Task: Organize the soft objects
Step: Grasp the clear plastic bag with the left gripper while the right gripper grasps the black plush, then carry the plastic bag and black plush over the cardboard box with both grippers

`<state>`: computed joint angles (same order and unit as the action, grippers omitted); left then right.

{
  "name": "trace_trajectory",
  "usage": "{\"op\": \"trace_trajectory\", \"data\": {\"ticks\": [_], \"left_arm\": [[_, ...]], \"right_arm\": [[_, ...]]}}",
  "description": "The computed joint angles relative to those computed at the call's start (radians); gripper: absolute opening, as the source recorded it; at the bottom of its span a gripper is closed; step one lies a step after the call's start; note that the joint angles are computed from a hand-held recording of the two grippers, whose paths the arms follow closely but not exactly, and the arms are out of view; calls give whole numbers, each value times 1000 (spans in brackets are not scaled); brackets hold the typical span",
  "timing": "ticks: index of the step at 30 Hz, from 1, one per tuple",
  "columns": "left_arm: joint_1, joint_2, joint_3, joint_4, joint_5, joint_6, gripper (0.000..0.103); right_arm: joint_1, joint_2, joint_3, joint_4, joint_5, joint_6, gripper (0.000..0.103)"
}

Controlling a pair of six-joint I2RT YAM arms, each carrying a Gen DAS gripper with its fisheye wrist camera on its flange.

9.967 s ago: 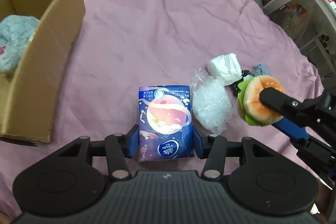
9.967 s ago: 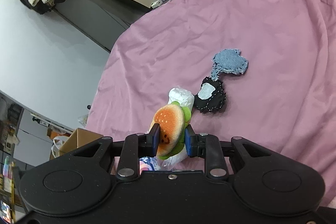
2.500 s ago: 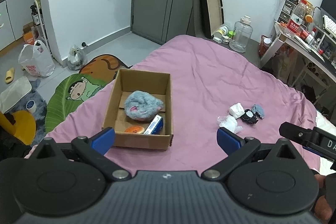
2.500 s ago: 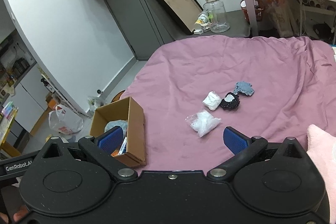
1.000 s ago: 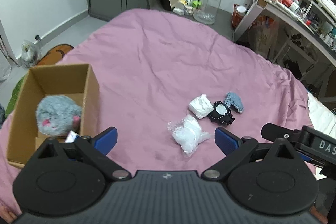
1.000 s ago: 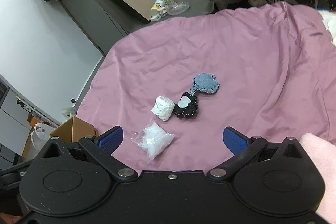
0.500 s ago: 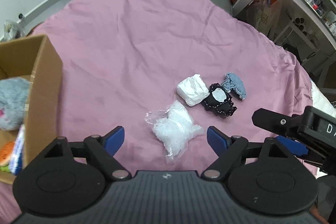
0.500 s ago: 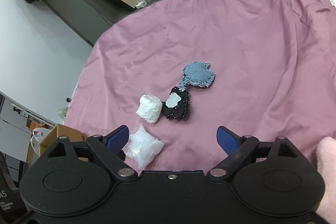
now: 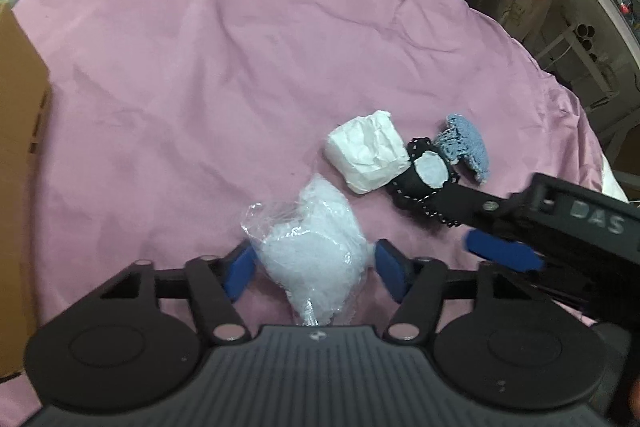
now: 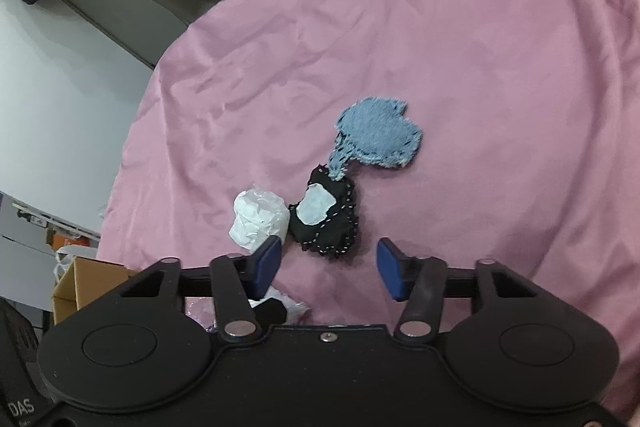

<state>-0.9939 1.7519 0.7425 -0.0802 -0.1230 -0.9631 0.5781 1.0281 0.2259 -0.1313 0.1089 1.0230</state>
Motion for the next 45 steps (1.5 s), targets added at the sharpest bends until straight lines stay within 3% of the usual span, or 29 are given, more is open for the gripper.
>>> {"op": "trace_trajectory", "data": {"ticks": [5,7,9,13,22,29,45], "left_arm": [[10,-11,3,-1,13,-8,43],[11,-22,1,-7,7,-5,39],[9,-35,-10,-8,2,-15,37],[0,-72,-22,-53,-26,-53,36],[-60,-281,-69,-210,-123,-111,36],[-126,-454,-99,-334,-188,-159,36],[-355,-842,-94,-759,-385,-350,36]], "right_arm": [[-34,114,10,82,-12,-10,44],[-29,137,12,98,-5,-6,36],[-32,148,7,122,-16,-11,17],[-2,95,-6,110,8,-10,11],[173,-140,37,-159,158,66,10],[419,-228,119,-389,335,257,10],[918,-40,415,-761,647,704,10]]}}
